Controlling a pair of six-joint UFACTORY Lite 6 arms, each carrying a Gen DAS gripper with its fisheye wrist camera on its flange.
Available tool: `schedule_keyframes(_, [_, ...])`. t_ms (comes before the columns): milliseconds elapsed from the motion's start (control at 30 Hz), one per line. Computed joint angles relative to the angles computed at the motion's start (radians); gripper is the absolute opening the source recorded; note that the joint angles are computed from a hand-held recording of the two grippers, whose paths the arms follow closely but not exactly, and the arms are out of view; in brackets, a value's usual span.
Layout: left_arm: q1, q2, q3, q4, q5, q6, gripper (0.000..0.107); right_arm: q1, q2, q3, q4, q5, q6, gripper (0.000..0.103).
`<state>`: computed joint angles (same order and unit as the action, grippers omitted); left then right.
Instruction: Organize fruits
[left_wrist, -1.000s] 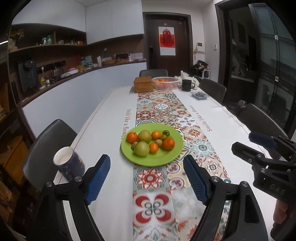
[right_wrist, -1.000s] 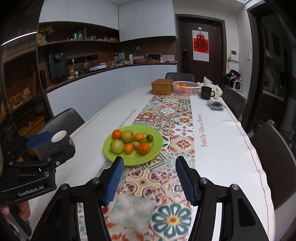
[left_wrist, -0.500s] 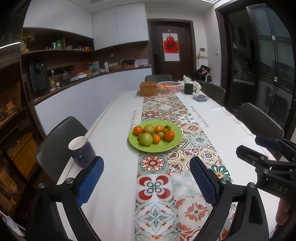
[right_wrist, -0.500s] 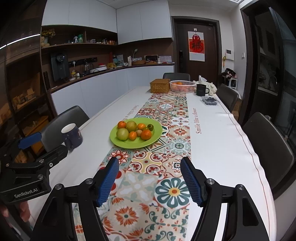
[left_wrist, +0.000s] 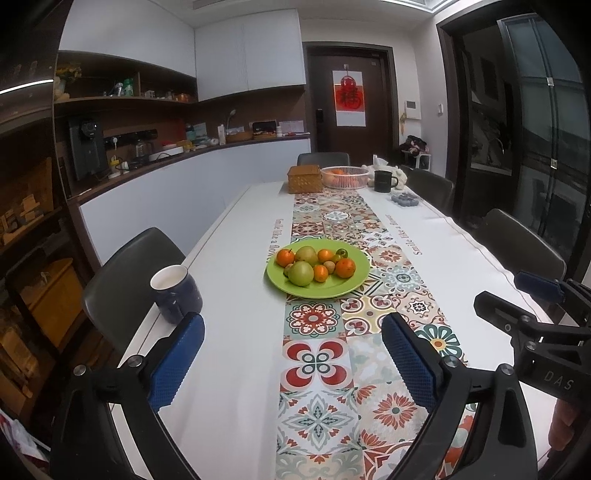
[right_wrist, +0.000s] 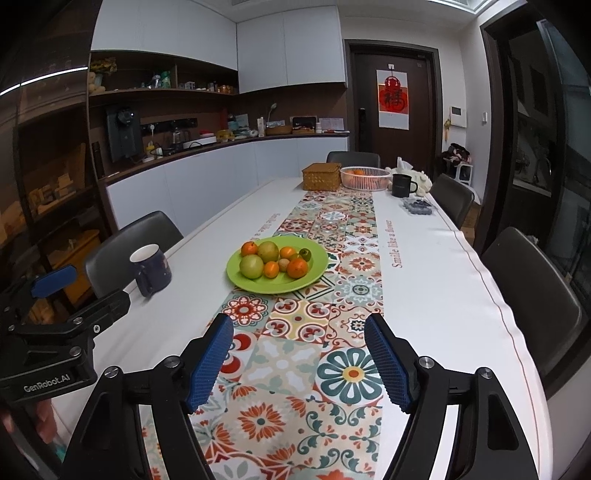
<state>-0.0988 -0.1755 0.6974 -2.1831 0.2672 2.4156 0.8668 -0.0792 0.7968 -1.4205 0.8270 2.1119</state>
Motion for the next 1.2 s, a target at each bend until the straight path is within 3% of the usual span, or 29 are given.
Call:
schedule_keyframes(433, [0.002, -0.014, 0.002, 0.061, -0.006, -0.062, 0.098, 0.002, 0.004, 0.011, 0.01, 0.001, -0.014, 0.074])
schedule_keyframes(1200, [-0.004, 0.008, 0.015, 0.001, -0.013, -0.022, 0.103, -0.015, 0.014, 0.01, 0.012, -0.025, -0.015, 0.074])
